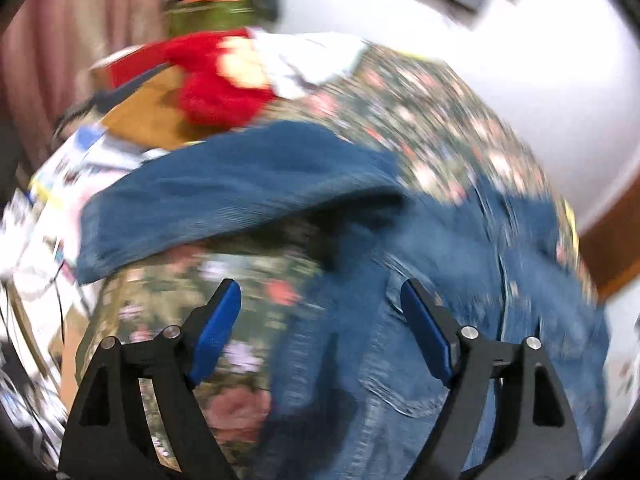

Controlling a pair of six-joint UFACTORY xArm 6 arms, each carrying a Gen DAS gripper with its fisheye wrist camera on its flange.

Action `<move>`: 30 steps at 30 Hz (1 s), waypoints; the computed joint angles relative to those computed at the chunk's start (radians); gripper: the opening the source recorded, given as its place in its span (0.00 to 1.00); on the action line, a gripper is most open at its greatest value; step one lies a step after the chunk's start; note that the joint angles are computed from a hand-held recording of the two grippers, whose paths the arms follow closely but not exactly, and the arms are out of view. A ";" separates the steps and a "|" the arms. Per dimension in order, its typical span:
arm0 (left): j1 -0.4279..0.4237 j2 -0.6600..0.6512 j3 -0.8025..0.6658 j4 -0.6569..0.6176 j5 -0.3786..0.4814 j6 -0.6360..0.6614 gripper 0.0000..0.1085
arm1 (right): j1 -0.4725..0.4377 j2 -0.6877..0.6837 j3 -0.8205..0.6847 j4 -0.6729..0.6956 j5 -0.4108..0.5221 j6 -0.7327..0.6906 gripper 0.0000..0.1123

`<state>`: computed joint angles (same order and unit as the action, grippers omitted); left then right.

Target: Fold large clothes

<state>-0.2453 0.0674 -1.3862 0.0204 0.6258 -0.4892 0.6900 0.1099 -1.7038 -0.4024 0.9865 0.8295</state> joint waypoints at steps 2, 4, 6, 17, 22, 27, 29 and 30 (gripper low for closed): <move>0.062 -0.022 0.042 -0.051 -0.031 -0.054 0.75 | 0.004 0.034 -0.036 0.013 0.001 -0.012 0.92; 0.108 -0.027 0.071 -0.083 -0.081 -0.118 0.75 | 0.010 0.076 -0.086 0.027 0.011 -0.023 0.92; 0.146 -0.007 0.074 -0.250 -0.109 -0.047 0.75 | 0.014 0.115 -0.129 0.046 0.013 -0.038 0.92; 0.213 0.184 -0.081 -0.321 -0.063 -0.121 0.60 | 0.048 0.283 -0.362 0.050 0.109 -0.099 0.92; 0.177 0.289 -0.319 0.198 0.149 -0.280 0.08 | 0.054 0.289 -0.363 0.041 0.121 -0.105 0.92; 0.087 0.333 -0.510 0.525 0.220 -0.280 0.05 | 0.051 0.255 -0.309 0.025 0.116 -0.099 0.92; 0.044 0.346 -0.584 0.612 0.217 -0.251 0.05 | 0.044 0.226 -0.267 0.014 0.098 -0.083 0.92; 0.014 0.350 -0.624 0.656 0.198 -0.230 0.05 | 0.041 0.215 -0.253 0.010 0.092 -0.075 0.92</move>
